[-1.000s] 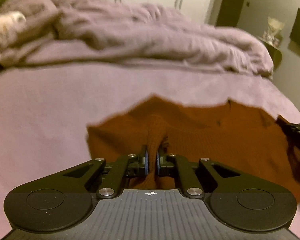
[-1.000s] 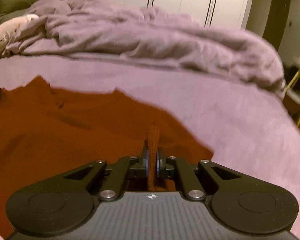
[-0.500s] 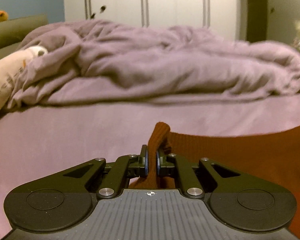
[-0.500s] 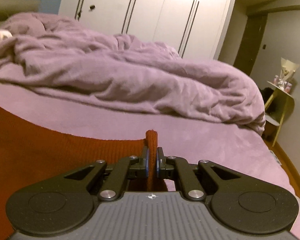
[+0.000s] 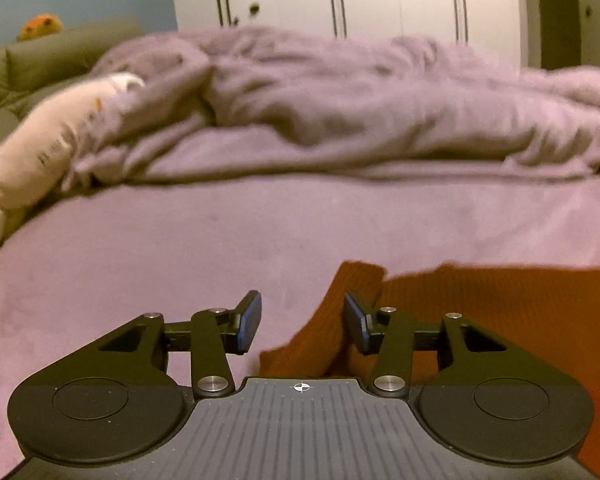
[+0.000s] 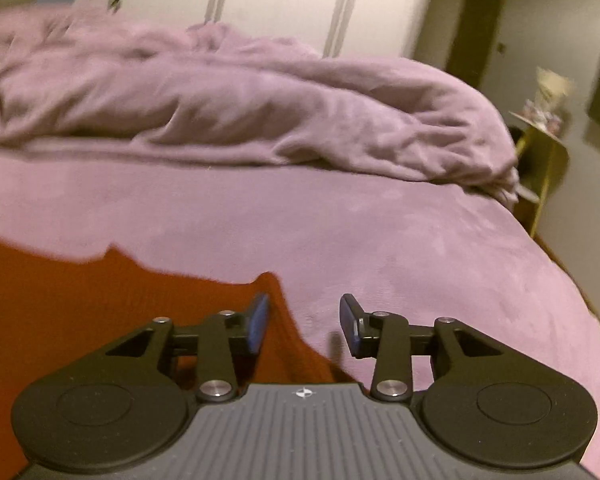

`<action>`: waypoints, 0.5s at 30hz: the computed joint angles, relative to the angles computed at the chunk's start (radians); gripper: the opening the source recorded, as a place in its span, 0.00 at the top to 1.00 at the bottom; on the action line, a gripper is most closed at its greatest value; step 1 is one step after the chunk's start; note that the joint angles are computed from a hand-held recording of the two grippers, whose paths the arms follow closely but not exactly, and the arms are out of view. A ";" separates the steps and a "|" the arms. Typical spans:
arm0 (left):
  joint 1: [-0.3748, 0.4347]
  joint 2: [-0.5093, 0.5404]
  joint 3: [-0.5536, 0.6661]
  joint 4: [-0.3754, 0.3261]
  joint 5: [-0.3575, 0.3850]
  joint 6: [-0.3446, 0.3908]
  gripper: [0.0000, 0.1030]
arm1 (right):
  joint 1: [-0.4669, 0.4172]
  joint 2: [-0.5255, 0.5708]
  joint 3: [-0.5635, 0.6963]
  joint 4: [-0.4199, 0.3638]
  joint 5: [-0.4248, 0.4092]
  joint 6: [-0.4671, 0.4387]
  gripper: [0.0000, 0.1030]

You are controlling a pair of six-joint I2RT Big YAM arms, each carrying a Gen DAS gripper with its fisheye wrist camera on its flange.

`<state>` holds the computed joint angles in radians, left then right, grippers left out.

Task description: Fold small clothes

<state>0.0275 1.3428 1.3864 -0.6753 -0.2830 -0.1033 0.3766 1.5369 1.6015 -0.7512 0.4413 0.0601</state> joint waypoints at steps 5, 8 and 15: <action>-0.016 -0.054 -0.010 -0.025 0.183 -0.116 0.24 | 0.066 -0.117 -0.104 0.117 -0.178 0.053 0.62; -0.050 -0.026 -0.016 -0.067 0.200 -0.130 0.24 | 0.127 -0.128 -0.139 0.117 -0.317 0.006 0.61; -0.016 -0.026 -0.082 -0.022 0.144 -0.148 0.15 | 0.085 -0.136 -0.184 0.103 -0.327 -0.067 0.53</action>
